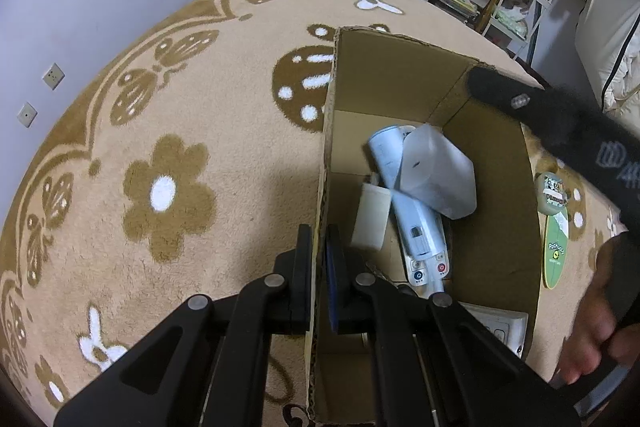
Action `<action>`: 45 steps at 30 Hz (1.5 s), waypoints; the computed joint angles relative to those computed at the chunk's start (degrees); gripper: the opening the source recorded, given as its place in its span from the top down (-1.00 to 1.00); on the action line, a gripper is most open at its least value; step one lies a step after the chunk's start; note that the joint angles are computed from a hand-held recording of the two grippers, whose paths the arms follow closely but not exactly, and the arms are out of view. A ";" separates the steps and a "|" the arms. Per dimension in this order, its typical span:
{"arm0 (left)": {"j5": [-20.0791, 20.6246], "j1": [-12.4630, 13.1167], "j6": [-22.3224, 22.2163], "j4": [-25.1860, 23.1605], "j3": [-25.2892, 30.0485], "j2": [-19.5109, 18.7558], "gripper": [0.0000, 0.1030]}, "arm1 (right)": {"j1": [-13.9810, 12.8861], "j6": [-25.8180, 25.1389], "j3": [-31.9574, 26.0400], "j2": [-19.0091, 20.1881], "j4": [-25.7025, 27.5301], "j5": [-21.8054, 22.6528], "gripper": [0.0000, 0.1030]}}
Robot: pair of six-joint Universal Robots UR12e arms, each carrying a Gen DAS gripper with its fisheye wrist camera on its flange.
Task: Organize rigid objects
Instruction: 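Carry the white charger into the box and open the right gripper, then move the right gripper to the green cartoon case and grasp it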
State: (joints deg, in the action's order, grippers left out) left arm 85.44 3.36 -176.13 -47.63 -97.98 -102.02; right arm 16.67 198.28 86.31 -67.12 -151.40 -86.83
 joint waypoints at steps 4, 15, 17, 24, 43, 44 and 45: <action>0.48 -0.12 -0.20 -0.01 -0.06 0.09 0.87 | -0.72 0.32 2.48 -1.85 -4.20 -2.41 -0.79; 0.58 -0.02 0.08 -0.26 0.19 0.03 0.87 | -3.91 1.55 6.58 -4.26 -3.52 -12.90 -1.00; 0.68 -0.10 0.10 -0.21 0.13 0.08 0.87 | -4.41 1.85 6.60 -3.82 -1.43 -15.61 -1.00; 0.79 -0.17 0.12 -0.15 0.11 0.04 0.87 | -6.29 3.43 7.52 -3.05 3.66 -17.15 -1.00; 0.97 -0.20 0.21 -0.10 0.09 0.03 0.87 | -6.94 5.14 7.20 -1.01 13.87 -18.51 -0.25; 0.99 -0.22 0.20 -0.07 0.14 -0.06 0.87 | -6.86 4.92 7.37 -1.08 13.63 -18.73 -0.25; 0.93 -0.20 0.16 -0.07 0.14 -0.05 0.87 | -6.85 4.98 7.51 -1.16 13.44 -18.77 -0.25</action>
State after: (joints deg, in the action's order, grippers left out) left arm 86.37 3.17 -175.96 -47.70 -97.84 -102.08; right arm 9.82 203.26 93.82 -68.28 -137.96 -105.59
